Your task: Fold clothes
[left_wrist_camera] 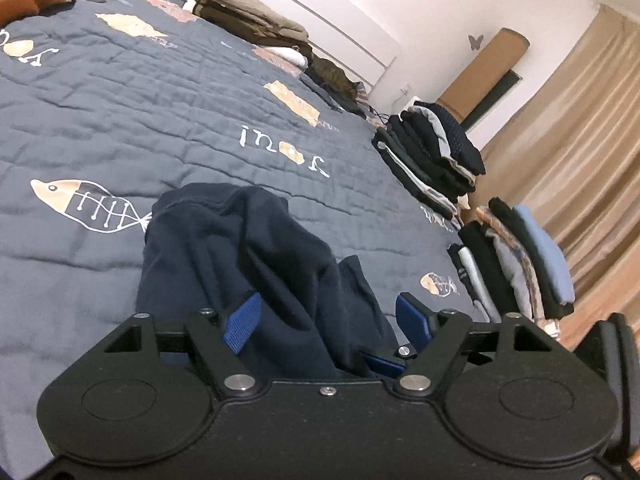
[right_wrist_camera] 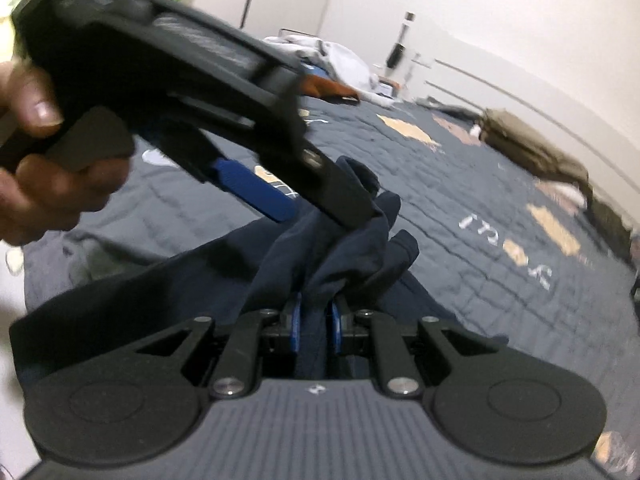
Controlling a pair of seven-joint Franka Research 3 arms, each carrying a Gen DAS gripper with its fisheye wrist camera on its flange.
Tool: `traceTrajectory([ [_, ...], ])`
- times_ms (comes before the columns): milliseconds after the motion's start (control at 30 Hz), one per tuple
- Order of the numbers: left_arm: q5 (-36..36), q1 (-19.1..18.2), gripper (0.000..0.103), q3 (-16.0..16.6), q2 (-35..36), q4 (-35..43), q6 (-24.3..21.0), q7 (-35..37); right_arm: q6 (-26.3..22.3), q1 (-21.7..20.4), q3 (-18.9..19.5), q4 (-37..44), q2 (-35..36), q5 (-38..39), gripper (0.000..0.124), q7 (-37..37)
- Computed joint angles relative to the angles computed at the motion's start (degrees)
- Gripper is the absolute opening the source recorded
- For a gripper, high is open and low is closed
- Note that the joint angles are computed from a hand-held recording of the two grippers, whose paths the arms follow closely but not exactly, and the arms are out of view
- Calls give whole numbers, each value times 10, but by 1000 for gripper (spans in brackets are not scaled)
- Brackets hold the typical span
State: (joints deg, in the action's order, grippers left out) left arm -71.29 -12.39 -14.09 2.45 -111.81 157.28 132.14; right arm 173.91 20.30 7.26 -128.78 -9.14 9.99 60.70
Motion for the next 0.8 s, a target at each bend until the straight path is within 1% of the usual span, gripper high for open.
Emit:
traceTrajectory([
  [67,0,-3,72,-3,2,-3,16,4,2,-3,8,-2,-2,-19,15,-2],
  [100,6,-4,69,-3,3,-5,22,-2,4,-5,12,-4,-3,-30,15,-1],
  [133,13,-5,56,-4,4,-7,29,-8,5,-9,17,-5,-3,-42,15,3],
  [167,20,-5,48,-4,6,-9,36,-14,7,-12,21,-5,-2,-53,15,8],
  [200,28,-5,30,-4,7,-10,40,-24,6,-18,26,-6,-2,-65,15,17],
  [233,37,-4,22,-4,9,-11,41,-38,3,-20,27,-4,-2,-70,15,23],
  [300,39,2,17,-3,11,-10,34,-53,-9,-10,17,1,-2,-58,17,17],
  [333,43,4,16,-3,12,-11,33,-62,-18,3,4,5,-2,-34,17,0],
  [367,47,5,16,-3,12,-11,32,-70,-33,26,-17,11,-4,14,18,-32],
  [433,57,7,15,-3,10,-13,33,-77,-68,56,-50,27,-8,114,19,-90],
  [500,64,8,15,-3,7,-15,31,-81,-110,69,-76,49,-9,220,21,-135],
  [567,69,9,15,-2,4,-18,30,-88,-141,67,-93,66,-10,311,25,-158],
  [633,69,9,15,-2,-1,-21,29,-89,-151,55,-101,76,-8,380,30,-162],
  [733,68,7,15,1,-8,-27,29,-87,-133,27,-92,77,-2,422,34,-129],
  [800,70,5,15,3,-9,-29,30,-86,-136,7,-84,83,12,437,36,-95],
])
